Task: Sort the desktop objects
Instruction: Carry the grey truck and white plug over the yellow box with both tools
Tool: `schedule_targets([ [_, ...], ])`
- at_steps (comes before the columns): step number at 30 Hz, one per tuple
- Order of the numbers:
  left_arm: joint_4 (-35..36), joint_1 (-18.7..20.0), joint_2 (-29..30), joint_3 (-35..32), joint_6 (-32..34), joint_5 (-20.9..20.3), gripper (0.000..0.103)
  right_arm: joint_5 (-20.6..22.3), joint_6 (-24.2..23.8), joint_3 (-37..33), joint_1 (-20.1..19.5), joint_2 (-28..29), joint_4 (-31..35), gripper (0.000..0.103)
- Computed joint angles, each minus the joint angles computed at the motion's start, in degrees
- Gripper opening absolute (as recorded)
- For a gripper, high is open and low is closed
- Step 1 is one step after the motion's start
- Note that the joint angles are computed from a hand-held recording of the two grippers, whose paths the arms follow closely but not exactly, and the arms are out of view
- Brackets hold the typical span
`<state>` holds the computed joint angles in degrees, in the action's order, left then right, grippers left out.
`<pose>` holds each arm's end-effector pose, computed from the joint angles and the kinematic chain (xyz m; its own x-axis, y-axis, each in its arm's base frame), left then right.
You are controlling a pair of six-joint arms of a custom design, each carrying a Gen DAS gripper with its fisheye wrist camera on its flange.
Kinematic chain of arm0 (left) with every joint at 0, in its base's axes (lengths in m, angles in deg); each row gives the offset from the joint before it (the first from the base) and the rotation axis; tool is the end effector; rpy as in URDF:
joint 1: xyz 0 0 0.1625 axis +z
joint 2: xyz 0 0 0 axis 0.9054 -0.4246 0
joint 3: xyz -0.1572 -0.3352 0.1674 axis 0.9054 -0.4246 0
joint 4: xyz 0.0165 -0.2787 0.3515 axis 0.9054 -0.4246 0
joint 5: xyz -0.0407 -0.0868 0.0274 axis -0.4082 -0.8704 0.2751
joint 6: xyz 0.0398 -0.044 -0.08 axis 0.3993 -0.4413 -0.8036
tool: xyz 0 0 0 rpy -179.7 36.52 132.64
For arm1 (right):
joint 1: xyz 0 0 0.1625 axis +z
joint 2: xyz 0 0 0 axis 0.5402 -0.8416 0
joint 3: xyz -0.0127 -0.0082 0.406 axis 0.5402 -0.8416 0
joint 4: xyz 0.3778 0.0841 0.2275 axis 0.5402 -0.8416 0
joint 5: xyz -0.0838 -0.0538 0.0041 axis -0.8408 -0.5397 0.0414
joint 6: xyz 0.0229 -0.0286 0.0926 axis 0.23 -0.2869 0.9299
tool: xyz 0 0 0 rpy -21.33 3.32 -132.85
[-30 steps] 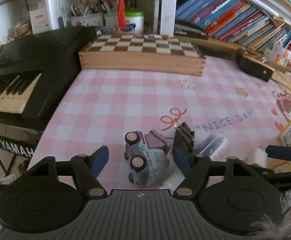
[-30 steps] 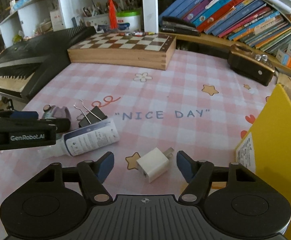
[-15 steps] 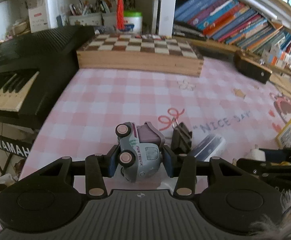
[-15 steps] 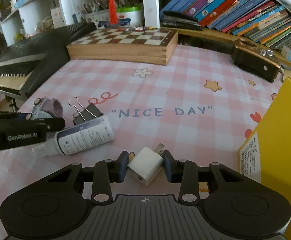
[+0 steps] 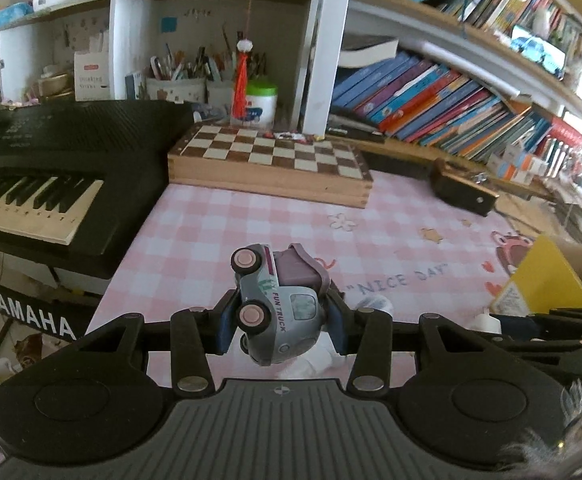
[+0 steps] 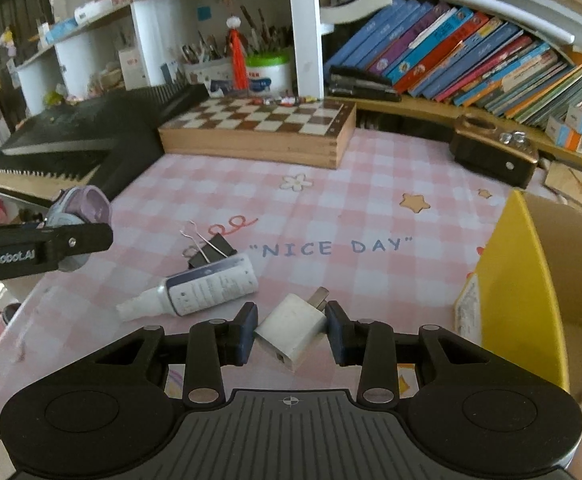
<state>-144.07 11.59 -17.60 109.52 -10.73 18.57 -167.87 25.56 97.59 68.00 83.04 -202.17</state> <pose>0.0327 -0.7686 0.2467 -0.7152 -0.4397 -0.5433 0.3015 0.5071 -0.8074 0.2816 -0.8593 -0.0842 -0.5174 -0.7550 0.4028 -0.8515 0.5010 -0.1548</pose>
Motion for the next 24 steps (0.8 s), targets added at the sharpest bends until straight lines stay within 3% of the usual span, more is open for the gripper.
schedule_targets([
  [12,-7.0,-4.4,-9.0,15.2,-1.1,-1.9,0.042,3.2,1.3,21.6,0.2,-13.6,-7.7,0.036],
  [24,-9.5,-8.5,-16.8,29.6,-4.3,-2.8,0.042,3.1,3.1,39.4,0.3,-24.3,-13.6,0.036],
])
